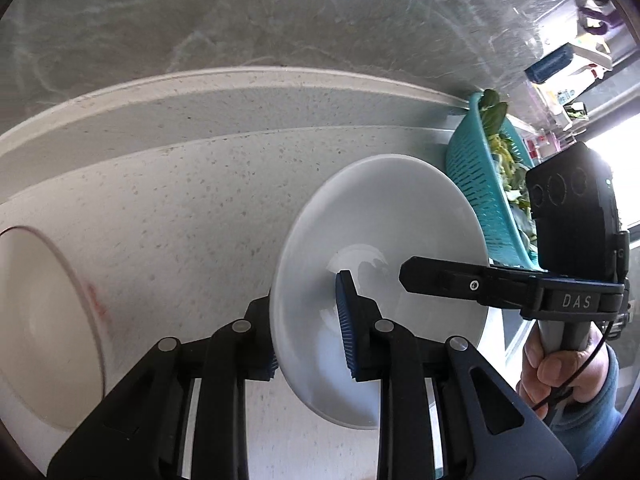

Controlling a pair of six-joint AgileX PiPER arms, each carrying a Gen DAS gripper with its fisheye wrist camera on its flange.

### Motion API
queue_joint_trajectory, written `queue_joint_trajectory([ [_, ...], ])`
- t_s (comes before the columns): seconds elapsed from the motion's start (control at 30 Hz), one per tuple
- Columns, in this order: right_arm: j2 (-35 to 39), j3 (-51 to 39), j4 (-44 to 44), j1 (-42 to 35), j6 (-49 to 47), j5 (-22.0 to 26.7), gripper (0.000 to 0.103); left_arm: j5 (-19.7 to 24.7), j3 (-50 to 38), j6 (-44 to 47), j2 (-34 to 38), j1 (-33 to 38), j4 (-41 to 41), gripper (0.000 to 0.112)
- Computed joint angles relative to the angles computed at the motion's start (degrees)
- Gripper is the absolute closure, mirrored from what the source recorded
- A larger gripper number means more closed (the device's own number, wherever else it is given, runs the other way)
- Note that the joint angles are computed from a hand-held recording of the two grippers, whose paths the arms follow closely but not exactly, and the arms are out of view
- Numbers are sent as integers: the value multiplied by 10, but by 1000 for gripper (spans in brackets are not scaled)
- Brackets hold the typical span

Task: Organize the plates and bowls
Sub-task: 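Lift the white bowl and carry it over the white plate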

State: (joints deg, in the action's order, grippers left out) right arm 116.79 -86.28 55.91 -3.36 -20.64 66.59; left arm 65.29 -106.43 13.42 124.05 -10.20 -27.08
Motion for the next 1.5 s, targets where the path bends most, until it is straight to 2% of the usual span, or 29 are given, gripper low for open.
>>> queue_joint_trajectory([
  [0.27,-47,15,14,42,4,10,75,-23,133,20,-130,39,1,91],
  [0.47,-63,13,24,113,20,3,73,-28,250,55,-245,115,-2,91],
  [0.6,-67,13,31,170,32,-5,73,-20,323,93,-310,187,-15,90],
  [0.83,-56,5,40,276,55,-24,73,12,447,192,-416,355,-26,90],
  [0.93,-47,0,36,308,66,-28,73,29,486,237,-442,423,-28,90],
  [1.1,-45,12,14,345,82,-39,73,35,556,293,-473,487,-28,90],
  [1.27,-56,49,-8,368,95,-56,73,18,620,327,-497,511,-18,89],
  [1.5,-66,61,-78,403,135,-92,73,-44,671,291,-513,445,-1,87],
])
